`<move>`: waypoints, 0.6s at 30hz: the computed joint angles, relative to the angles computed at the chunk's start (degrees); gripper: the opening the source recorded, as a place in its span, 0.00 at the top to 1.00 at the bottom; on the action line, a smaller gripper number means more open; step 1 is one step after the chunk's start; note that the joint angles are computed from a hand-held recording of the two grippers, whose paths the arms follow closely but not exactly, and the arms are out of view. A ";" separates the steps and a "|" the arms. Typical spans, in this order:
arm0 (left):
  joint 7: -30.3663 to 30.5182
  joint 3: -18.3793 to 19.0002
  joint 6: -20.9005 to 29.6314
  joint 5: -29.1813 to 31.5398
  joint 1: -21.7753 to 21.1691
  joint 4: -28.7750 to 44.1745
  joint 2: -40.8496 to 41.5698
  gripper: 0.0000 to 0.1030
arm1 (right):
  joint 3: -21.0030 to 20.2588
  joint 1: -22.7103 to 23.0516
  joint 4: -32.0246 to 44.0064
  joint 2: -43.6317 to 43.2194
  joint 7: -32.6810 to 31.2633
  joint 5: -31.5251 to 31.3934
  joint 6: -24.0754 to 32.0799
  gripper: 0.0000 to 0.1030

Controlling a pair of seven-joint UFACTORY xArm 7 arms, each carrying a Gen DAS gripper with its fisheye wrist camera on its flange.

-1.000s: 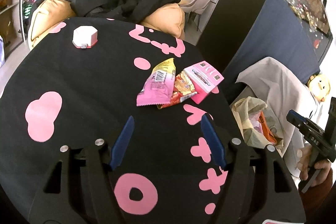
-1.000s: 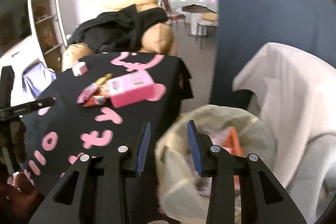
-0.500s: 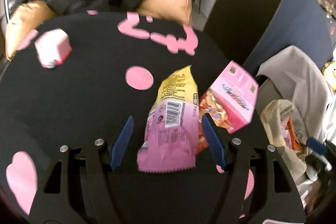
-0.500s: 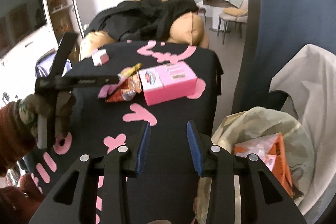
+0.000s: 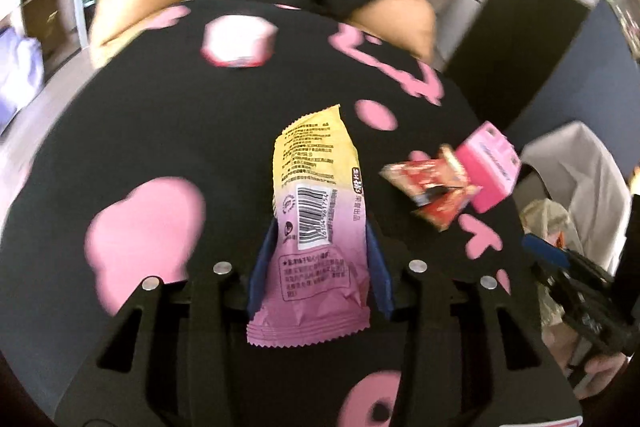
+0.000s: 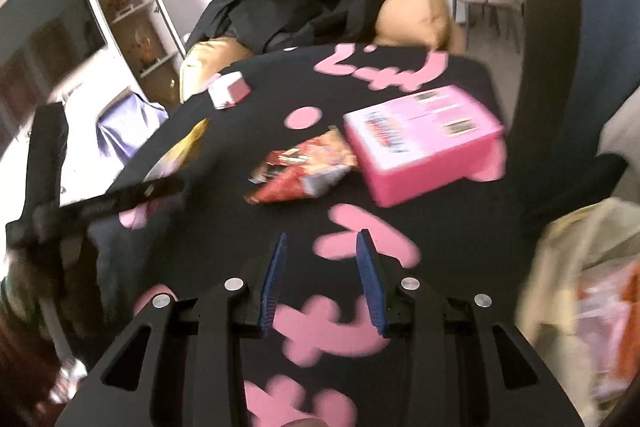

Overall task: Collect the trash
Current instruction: 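Grasp the yellow-and-pink snack wrapper with the left tool while the right tool grasps the red snack bag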

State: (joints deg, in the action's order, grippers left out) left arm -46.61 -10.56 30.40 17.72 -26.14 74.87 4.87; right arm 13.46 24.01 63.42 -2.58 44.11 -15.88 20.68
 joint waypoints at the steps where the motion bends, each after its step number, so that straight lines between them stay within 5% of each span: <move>1: -3.25 0.65 0.31 3.13 -0.16 -2.32 -2.11 0.59 | 0.33 0.00 1.34 1.54 2.32 -1.32 -0.22 0.66; 5: -8.49 0.12 -0.52 7.65 1.63 -7.52 -6.22 0.59 | -1.15 1.80 5.30 6.20 15.49 -11.27 -2.89 0.42; 15: -8.76 -2.11 -5.29 5.41 4.95 -13.97 -10.71 0.58 | -8.35 8.48 19.02 17.57 31.90 -14.33 3.44 0.41; 18: -7.93 -2.45 -6.07 3.88 5.53 -15.08 -11.60 0.58 | -8.88 9.90 24.30 20.65 29.67 -15.57 9.32 0.40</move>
State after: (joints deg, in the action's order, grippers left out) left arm -54.54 -13.01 24.33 21.59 -20.61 59.79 -6.73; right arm 4.58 33.92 87.72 18.07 73.78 -31.45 29.99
